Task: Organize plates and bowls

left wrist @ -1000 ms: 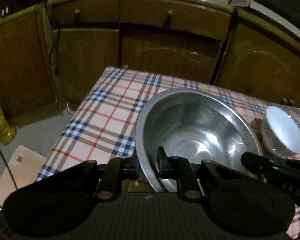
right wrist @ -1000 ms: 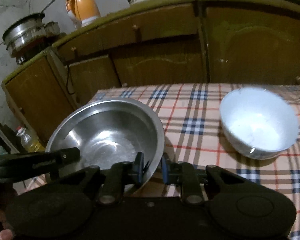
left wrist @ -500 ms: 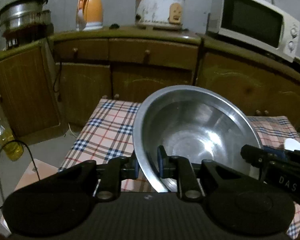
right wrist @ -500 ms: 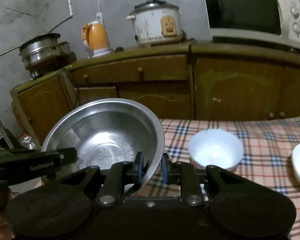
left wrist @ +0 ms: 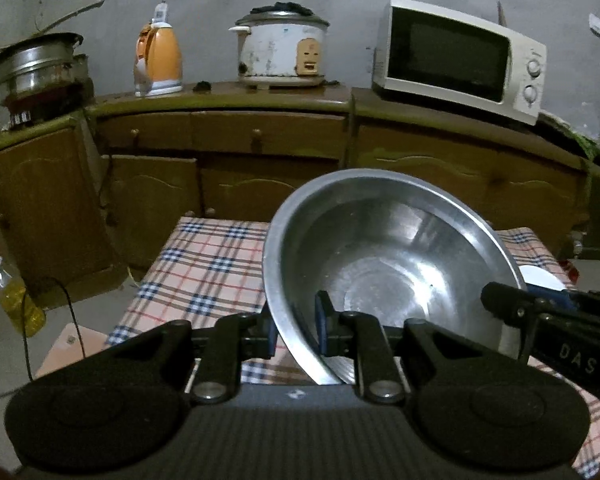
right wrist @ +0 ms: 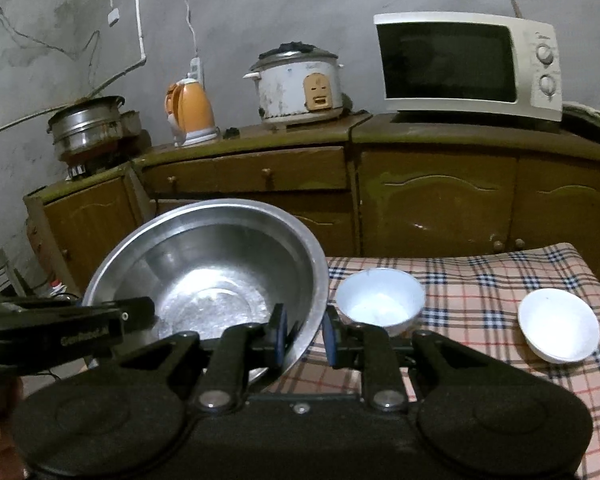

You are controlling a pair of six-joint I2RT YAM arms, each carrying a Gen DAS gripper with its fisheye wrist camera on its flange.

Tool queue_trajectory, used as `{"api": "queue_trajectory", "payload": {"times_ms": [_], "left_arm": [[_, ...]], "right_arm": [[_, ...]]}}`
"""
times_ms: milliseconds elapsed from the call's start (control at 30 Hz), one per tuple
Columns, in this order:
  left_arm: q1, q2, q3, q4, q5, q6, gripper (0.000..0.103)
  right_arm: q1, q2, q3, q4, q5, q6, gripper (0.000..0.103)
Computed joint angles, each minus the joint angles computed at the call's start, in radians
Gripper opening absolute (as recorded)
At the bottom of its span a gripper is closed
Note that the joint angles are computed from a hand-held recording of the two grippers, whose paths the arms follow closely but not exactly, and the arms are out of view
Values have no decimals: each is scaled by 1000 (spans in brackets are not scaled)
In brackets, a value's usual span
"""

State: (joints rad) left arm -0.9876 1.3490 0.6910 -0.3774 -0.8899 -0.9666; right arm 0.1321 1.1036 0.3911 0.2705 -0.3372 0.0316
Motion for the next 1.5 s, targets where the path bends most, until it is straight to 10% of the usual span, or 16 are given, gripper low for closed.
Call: {"api": "queue_trajectory", "payload": {"times_ms": [733, 1500], "left_arm": [[-252, 236, 187, -99, -87, -201, 20], [-270, 498, 290, 123, 29, -124, 20]], "right_arm": [[-560, -230, -116, -226, -420, -195, 25], [-888, 157, -121, -87, -532, -444, 25]]}}
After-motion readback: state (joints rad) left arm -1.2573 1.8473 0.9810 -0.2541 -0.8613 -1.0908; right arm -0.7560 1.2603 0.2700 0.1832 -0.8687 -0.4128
